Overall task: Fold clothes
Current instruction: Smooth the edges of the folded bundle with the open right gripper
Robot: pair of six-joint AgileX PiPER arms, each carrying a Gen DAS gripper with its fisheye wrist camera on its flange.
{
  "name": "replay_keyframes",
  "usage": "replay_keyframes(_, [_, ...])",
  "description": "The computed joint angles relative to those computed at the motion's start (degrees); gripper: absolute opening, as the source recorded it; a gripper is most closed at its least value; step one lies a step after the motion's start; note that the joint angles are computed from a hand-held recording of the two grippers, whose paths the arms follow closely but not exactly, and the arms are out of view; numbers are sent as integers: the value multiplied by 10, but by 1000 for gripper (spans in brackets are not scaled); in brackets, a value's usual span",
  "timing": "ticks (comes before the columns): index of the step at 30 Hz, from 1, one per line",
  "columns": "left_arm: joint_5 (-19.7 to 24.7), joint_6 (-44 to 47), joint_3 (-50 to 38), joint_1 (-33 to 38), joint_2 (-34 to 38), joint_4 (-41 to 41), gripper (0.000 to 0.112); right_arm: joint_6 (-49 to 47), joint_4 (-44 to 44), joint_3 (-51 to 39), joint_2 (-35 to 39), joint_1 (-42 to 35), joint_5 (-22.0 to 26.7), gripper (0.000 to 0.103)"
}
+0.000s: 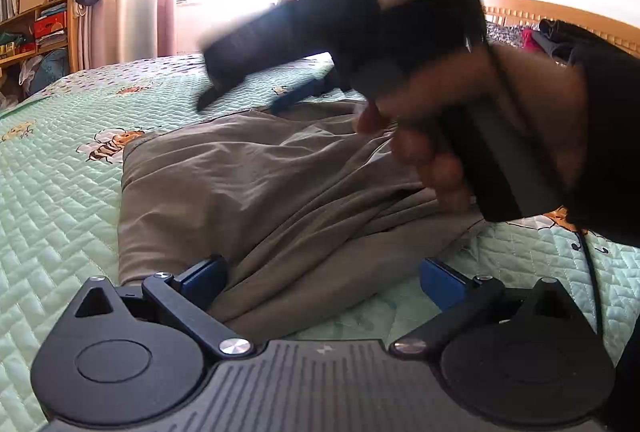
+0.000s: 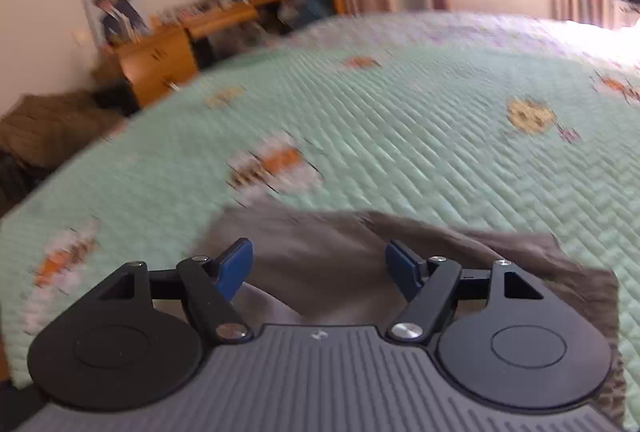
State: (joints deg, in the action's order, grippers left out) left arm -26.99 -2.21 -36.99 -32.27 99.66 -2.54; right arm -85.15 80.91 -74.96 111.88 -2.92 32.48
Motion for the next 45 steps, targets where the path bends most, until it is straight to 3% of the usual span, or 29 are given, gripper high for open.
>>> replay_keyframes(3, [-2, -9, 1, 2, -1, 7, 102, 4, -22, -9, -6, 39, -6, 77])
replay_keyframes(6, [4, -24, 2, 6, -4, 14, 102, 138, -173, -88, 54, 97, -44, 77])
replay_keyframes(7, [4, -33, 2, 8, -4, 21, 102, 184, -199, -107, 62, 93, -34, 77])
replay_keyframes(11, [3, -47, 6, 11, -7, 34, 102, 253, -190, -150, 89, 76, -15, 77])
replay_keyframes(16, [-10, -99, 13, 25, -10, 85, 102, 55, -32, 33, -52, -25, -11, 77])
replay_keyframes(19, [-10, -104, 13, 29, -10, 91, 102, -1, -78, 127, -104, -92, -22, 78])
replay_keyframes(21, [9, -87, 3, 24, -13, 73, 102, -44, -62, 166, -114, -133, -8, 78])
replay_keyframes(24, [27, -44, 13, 8, -41, 16, 102, -112, 53, 230, -158, -209, 77, 78])
replay_keyframes(27, [38, -27, 18, 9, -54, 10, 102, -173, 125, 291, -192, -236, 127, 79])
replay_keyframes(30, [72, 43, 27, -5, -77, -60, 102, -230, 117, 315, -198, -189, 60, 79])
replay_keyframes(32, [75, 62, 43, -12, -98, -87, 102, -208, 96, 323, -203, -162, 4, 79])
replay_keyframes(36, [60, 68, 54, -16, -115, -91, 102, -259, 146, 355, -240, -169, 40, 79])
replay_keyframes(39, [70, 72, 27, -14, -104, -89, 102, -297, 187, 333, -237, -113, 0, 79])
replay_keyframes(42, [115, -9, -7, 0, -75, -9, 102, -250, 133, 291, -188, -60, -56, 79])
replay_keyframes(43, [143, -13, -18, -1, -66, -5, 102, -211, 82, 284, -176, -42, -89, 79])
replay_keyframes(45, [131, 47, 2, -15, -67, -63, 102, -191, 33, 293, -168, -22, -131, 79])
